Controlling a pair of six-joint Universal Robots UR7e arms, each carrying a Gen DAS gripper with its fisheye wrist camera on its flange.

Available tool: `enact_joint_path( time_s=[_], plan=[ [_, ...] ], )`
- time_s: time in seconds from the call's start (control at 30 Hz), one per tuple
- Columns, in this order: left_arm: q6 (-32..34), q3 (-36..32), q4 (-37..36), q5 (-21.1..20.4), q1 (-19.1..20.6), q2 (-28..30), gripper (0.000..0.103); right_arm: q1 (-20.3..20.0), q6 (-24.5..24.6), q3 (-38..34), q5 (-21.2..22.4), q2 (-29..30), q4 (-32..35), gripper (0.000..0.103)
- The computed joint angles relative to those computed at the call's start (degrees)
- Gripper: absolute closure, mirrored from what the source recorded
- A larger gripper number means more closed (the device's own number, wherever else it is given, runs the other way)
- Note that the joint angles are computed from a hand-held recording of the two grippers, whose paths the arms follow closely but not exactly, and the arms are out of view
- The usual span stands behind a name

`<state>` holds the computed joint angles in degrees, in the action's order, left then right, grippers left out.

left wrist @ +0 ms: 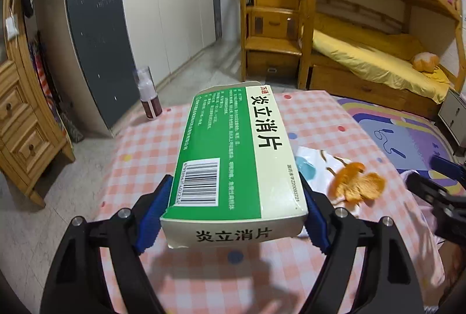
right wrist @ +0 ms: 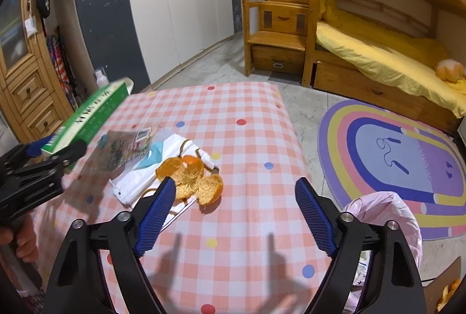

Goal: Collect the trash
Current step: 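Grasp the green-and-white medicine box with the left tool and lift it, then grasp the orange peel with the right tool while the left tool holds the box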

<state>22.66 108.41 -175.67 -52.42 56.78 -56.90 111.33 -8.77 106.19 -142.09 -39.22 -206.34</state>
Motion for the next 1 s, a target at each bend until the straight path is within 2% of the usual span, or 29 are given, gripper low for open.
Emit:
enact_joint_path(
  time_s=[0.17,0.33,0.4,0.43,0.47,0.5,0.6,0.87,0.93,1.0],
  plan=[
    [-1.53,3.06,1.58,-1.99,-0.21,-3.02,0.025,-0.53,1.97,0.20,2.19,-0.39,6.26,0.052],
    [-0.18,3.02,1.07,-1.95,-0.19,-2.52,0.025,-1.01,3.18,-1.61,1.64,0.72,10.34,0.053],
    [-0.31,2.84,1.20,-2.08,0.09,-2.56,0.025,-1.21,3.30,-2.28,1.94,1.16,10.50,0.051],
    [-0.68,2.65,1.53,-2.21,0.22,-2.60,0.025,-1.33,3.48,-2.89,2.23,1.51,10.82,0.039],
    [-1.23,2.28,2.13,-2.50,0.44,-2.61,0.025,-1.37,3.33,-3.31,2.31,1.82,10.56,0.021],
    [-1.36,2.10,2.48,-2.69,0.66,-2.75,0.025,-1.34,2.75,-4.22,2.19,2.60,9.84,0.018],
    [-1.55,1.87,2.82,-2.59,1.03,-2.87,0.025,-1.27,2.29,-6.73,1.96,4.45,10.07,0.016],
    [-2.62,0.98,4.50,-1.97,1.49,-2.64,0.025,-1.20,2.83,-14.34,-4.02,9.83,14.17,0.015],
    [-2.67,0.92,4.76,-1.98,1.55,-2.73,0.025,-1.51,4.71,-14.21,-4.55,9.47,15.67,0.016],
    [-2.67,0.92,4.87,-2.10,1.56,-2.81,0.025,-2.04,7.87,-12.68,-2.86,7.92,17.15,0.017]
  ],
)
